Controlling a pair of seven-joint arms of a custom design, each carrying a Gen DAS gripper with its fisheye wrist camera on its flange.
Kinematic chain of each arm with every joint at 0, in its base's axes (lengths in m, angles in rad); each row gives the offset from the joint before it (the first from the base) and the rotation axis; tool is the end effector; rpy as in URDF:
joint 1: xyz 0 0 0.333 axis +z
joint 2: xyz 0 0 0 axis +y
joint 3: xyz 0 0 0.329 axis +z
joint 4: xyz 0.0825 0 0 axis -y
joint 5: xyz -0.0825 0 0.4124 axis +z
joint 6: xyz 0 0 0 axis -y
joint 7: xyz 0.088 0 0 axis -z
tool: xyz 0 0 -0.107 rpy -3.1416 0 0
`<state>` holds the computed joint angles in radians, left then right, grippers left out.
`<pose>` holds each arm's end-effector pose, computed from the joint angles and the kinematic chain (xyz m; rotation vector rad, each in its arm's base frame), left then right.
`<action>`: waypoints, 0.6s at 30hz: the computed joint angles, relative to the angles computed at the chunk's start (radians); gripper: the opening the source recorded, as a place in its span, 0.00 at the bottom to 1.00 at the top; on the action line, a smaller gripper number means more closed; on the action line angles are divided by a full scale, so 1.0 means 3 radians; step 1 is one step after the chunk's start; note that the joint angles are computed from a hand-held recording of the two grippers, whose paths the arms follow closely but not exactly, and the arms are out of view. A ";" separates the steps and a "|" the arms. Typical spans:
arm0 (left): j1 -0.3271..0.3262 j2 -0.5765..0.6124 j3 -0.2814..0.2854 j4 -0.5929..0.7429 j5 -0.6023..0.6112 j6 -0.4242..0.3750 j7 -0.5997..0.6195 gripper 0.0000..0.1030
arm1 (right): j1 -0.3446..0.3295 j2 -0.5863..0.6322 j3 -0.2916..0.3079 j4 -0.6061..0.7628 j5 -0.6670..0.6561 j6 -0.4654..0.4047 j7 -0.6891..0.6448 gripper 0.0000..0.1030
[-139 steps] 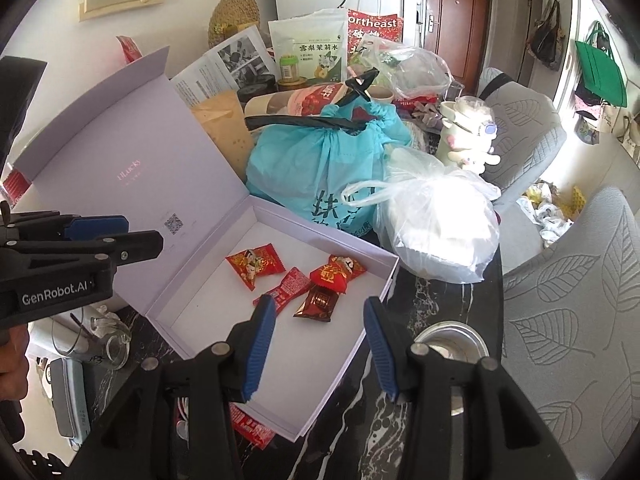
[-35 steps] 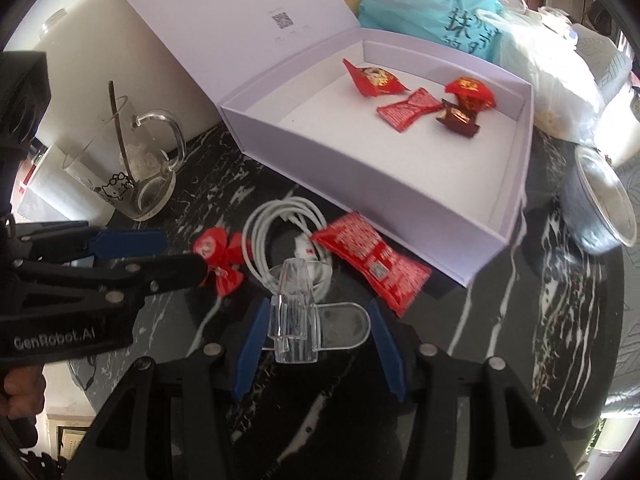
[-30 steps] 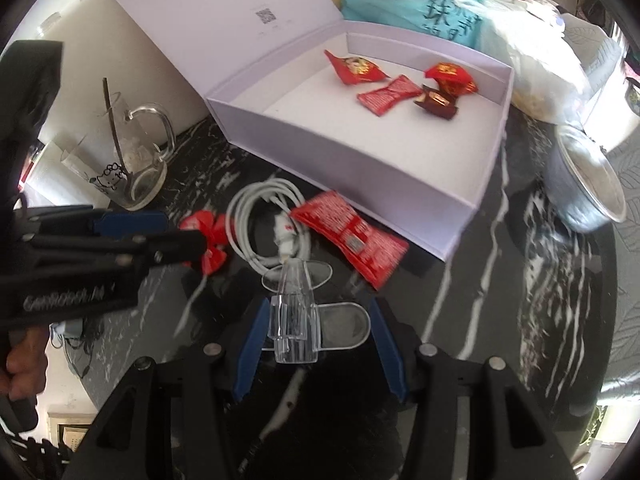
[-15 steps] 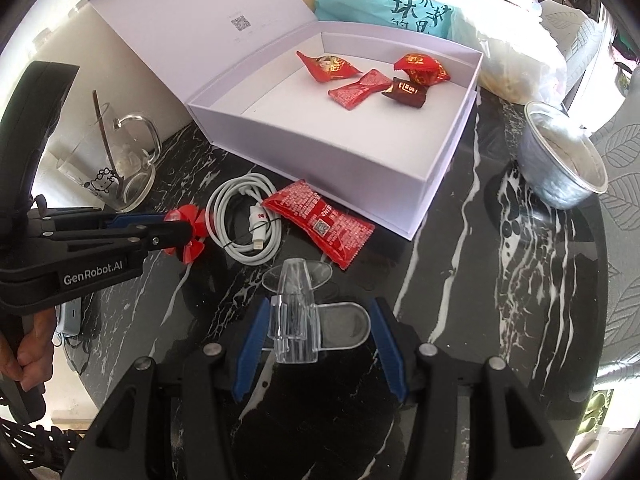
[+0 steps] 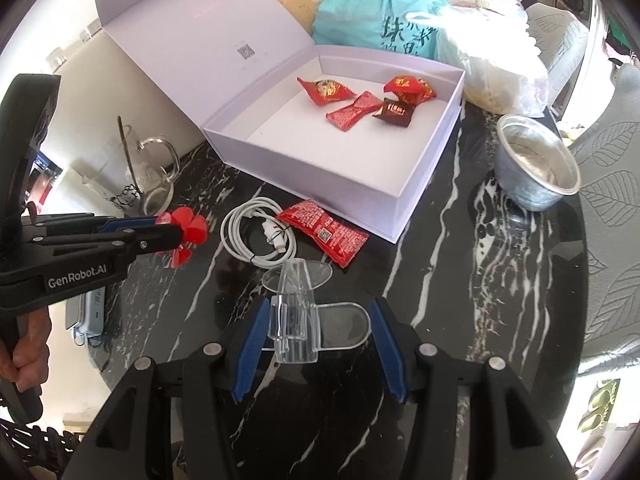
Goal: Organize objects
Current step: 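Carry the clear toy with the right gripper while the left carries the red fan into the box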
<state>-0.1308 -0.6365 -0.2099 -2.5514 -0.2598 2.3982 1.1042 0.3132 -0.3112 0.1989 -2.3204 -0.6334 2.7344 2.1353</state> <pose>0.3903 -0.1481 0.5254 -2.3675 1.7735 -0.7193 0.4396 0.2819 0.5379 -2.1032 1.3092 -0.8597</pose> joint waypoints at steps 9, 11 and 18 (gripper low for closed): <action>0.0022 -0.0158 -0.0022 0.0147 0.0131 -0.0233 0.0050 0.18 | 0.0033 -0.0281 0.0043 -0.0140 0.0066 -0.0014 -0.0027 0.51; 0.0014 -0.0183 -0.0020 0.0171 0.0144 -0.0270 0.0081 0.18 | 0.0029 -0.0337 0.0063 -0.0160 0.0073 -0.0009 -0.0010 0.51; -0.0019 -0.0133 -0.0022 0.0312 0.0156 -0.0321 0.0220 0.18 | -0.0040 -0.0458 0.0141 -0.0160 0.0008 0.0002 0.0075 0.51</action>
